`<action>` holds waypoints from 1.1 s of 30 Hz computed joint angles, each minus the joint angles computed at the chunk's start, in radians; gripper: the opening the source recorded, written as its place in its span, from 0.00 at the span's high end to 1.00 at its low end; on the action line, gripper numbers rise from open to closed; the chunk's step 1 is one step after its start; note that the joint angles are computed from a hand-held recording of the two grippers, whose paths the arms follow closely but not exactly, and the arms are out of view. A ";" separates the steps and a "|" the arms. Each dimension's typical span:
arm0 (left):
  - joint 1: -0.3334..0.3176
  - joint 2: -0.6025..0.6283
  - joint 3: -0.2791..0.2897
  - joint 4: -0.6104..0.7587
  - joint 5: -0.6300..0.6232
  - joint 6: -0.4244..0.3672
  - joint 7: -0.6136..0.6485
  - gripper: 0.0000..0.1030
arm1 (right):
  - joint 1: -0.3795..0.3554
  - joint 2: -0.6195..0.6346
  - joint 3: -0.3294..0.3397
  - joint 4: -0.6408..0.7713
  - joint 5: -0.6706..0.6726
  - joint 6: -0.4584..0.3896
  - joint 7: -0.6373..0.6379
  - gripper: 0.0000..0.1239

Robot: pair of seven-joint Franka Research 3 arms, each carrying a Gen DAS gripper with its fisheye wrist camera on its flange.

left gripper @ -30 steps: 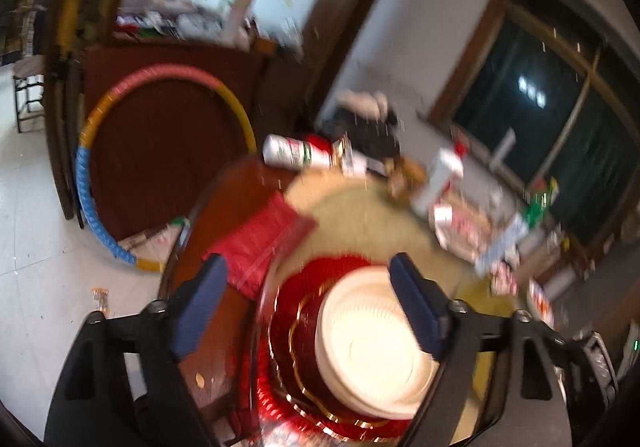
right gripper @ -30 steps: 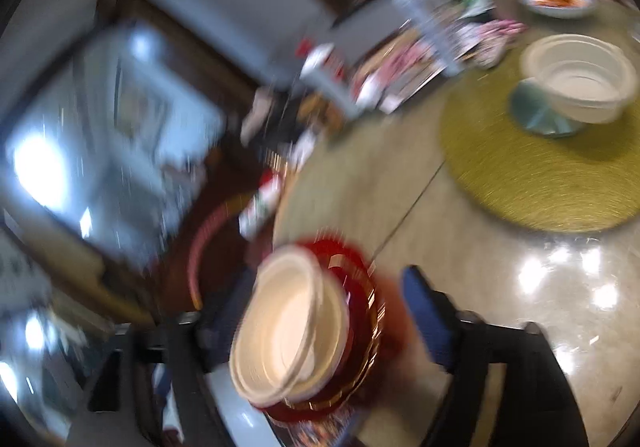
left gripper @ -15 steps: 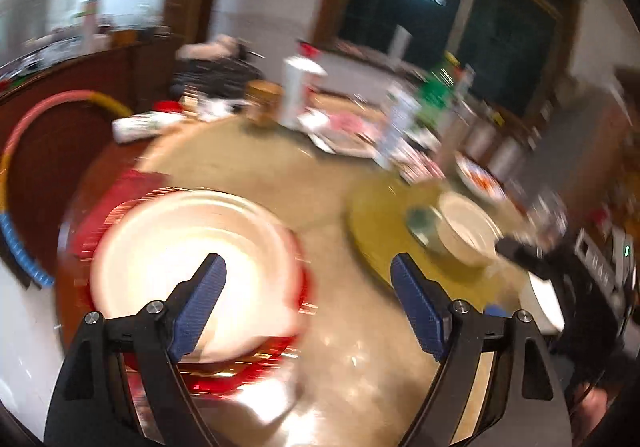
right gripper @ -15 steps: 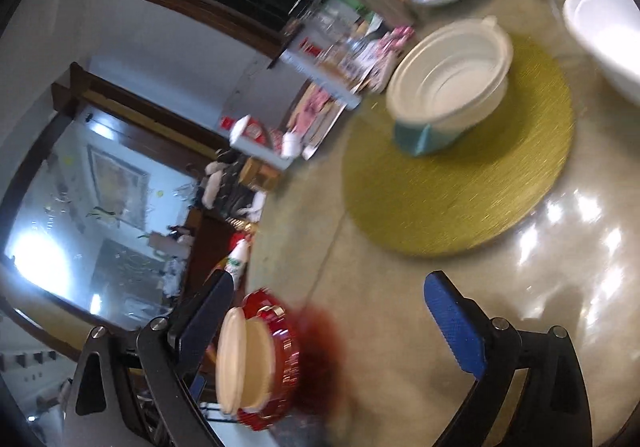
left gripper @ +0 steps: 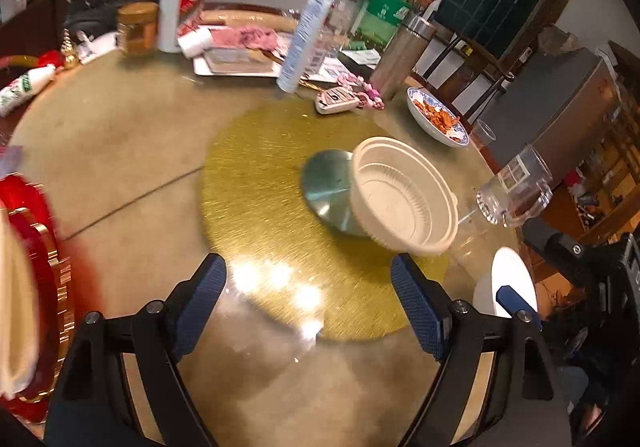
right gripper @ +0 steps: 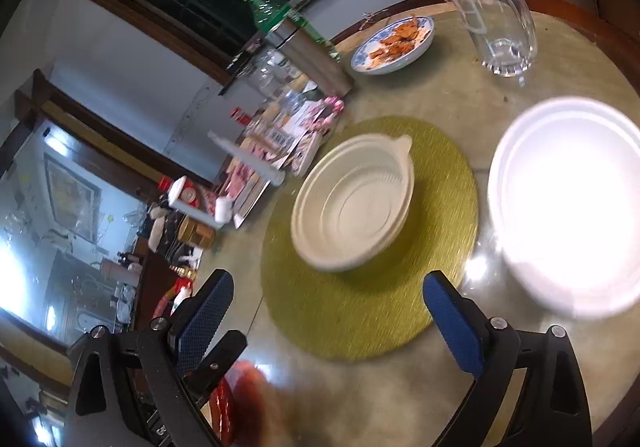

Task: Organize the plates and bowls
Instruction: 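Move both grippers toward the second beige plastic bowl, then grasp the rim of the second beige bowl with both grippers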

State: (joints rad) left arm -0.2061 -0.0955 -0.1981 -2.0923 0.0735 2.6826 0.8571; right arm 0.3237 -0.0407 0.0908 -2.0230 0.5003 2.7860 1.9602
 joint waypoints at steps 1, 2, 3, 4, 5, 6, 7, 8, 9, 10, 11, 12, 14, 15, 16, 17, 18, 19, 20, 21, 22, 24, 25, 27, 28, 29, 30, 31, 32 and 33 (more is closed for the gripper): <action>-0.001 0.028 -0.003 0.029 0.001 -0.003 -0.010 0.18 | -0.005 0.016 -0.007 0.020 0.003 -0.014 -0.006 0.24; 0.000 0.057 -0.007 0.060 0.012 -0.002 -0.026 0.18 | -0.011 0.037 -0.011 0.045 0.000 -0.034 -0.004 0.27; 0.000 0.084 -0.009 0.089 0.026 -0.010 -0.042 0.18 | -0.017 0.059 -0.015 0.071 0.006 -0.057 -0.008 0.32; 0.000 0.111 -0.011 0.119 0.049 -0.021 -0.069 0.18 | -0.023 0.081 -0.017 0.095 0.016 -0.076 -0.016 0.36; -0.003 0.142 -0.012 0.150 0.066 -0.029 -0.092 0.18 | -0.028 0.103 -0.019 0.119 0.012 -0.099 -0.015 0.41; -0.003 0.157 -0.013 0.166 0.065 -0.038 -0.094 0.18 | -0.031 0.121 -0.021 0.139 -0.007 -0.114 -0.005 0.43; -0.005 0.180 -0.015 0.190 0.066 -0.052 -0.099 0.18 | -0.031 0.141 -0.022 0.159 -0.034 -0.122 0.012 0.43; -0.008 0.201 -0.016 0.212 0.067 -0.060 -0.104 0.18 | -0.031 0.156 -0.024 0.173 -0.057 -0.128 0.028 0.44; -0.012 0.219 -0.016 0.233 0.079 -0.063 -0.112 0.18 | -0.031 0.171 -0.029 0.186 -0.084 -0.131 0.053 0.45; -0.019 0.240 -0.015 0.258 0.105 -0.072 -0.123 0.18 | -0.030 0.182 -0.032 0.195 -0.106 -0.134 0.076 0.45; -0.027 0.256 -0.012 0.279 0.134 -0.082 -0.138 0.18 | -0.030 0.195 -0.035 0.207 -0.125 -0.141 0.095 0.45; -0.029 0.264 -0.010 0.288 0.146 -0.086 -0.144 0.18 | -0.029 0.202 -0.036 0.213 -0.141 -0.145 0.107 0.46; -0.040 0.292 -0.005 0.322 0.182 -0.111 -0.161 0.18 | -0.026 0.220 -0.041 0.234 -0.182 -0.169 0.133 0.48; -0.043 0.306 -0.004 0.338 0.191 -0.124 -0.165 0.18 | -0.021 0.233 -0.046 0.249 -0.213 -0.185 0.154 0.51; -0.044 0.320 -0.005 0.353 0.194 -0.138 -0.163 0.19 | -0.018 0.236 -0.047 0.254 -0.229 -0.194 0.168 0.52; -0.045 0.333 -0.006 0.367 0.196 -0.153 -0.157 0.25 | -0.016 0.244 -0.049 0.262 -0.245 -0.206 0.185 0.54; -0.047 0.342 -0.006 0.376 0.199 -0.167 -0.148 0.38 | -0.012 0.254 -0.049 0.273 -0.259 -0.222 0.199 0.56; -0.047 0.350 -0.009 0.384 0.200 -0.185 -0.128 0.53 | -0.010 0.260 -0.048 0.280 -0.270 -0.235 0.203 0.58; -0.045 0.356 -0.014 0.390 0.198 -0.200 -0.090 0.81 | -0.008 0.266 -0.046 0.287 -0.280 -0.255 0.199 0.68; -0.056 0.363 -0.009 0.405 0.226 -0.238 -0.081 0.83 | -0.007 0.271 -0.042 0.295 -0.289 -0.276 0.186 0.88; -0.063 0.354 -0.003 0.393 0.251 -0.236 -0.086 0.84 | 0.004 0.268 -0.046 0.296 -0.322 -0.292 0.197 0.92; -0.051 0.321 -0.008 0.351 0.227 -0.223 -0.069 0.85 | 0.002 0.239 -0.036 0.250 -0.303 -0.262 0.181 0.92; -0.047 0.298 -0.009 0.325 0.221 -0.212 -0.067 0.85 | 0.003 0.218 -0.032 0.221 -0.296 -0.242 0.178 0.91; -0.055 0.246 -0.004 0.268 0.269 -0.203 -0.086 0.85 | 0.008 0.177 -0.022 0.167 -0.285 -0.212 0.165 0.91; -0.056 0.218 -0.005 0.239 0.284 -0.201 -0.095 0.85 | 0.011 0.151 -0.016 0.133 -0.277 -0.192 0.161 0.91; -0.055 0.190 -0.007 0.210 0.291 -0.200 -0.102 0.85 | 0.014 0.133 -0.012 0.109 -0.270 -0.178 0.157 0.91; -0.053 0.169 -0.009 0.186 0.298 -0.198 -0.108 0.85 | 0.016 0.111 -0.005 0.080 -0.257 -0.162 0.147 0.91; -0.051 0.142 -0.012 0.157 0.309 -0.196 -0.113 0.85 | 0.020 0.089 0.000 0.049 -0.249 -0.145 0.141 0.91; -0.052 0.112 -0.016 0.126 0.333 -0.200 -0.125 0.85 | 0.024 0.067 0.006 0.020 -0.241 -0.130 0.137 0.91; -0.051 0.093 -0.020 0.106 0.356 -0.206 -0.139 0.85 | 0.028 0.048 0.012 -0.007 -0.225 -0.119 0.127 0.91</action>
State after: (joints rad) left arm -0.2575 -0.0027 -0.2183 -1.9867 0.4290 2.4768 0.7177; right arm 0.3519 0.0071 0.1032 -2.0300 0.2756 2.6667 2.0872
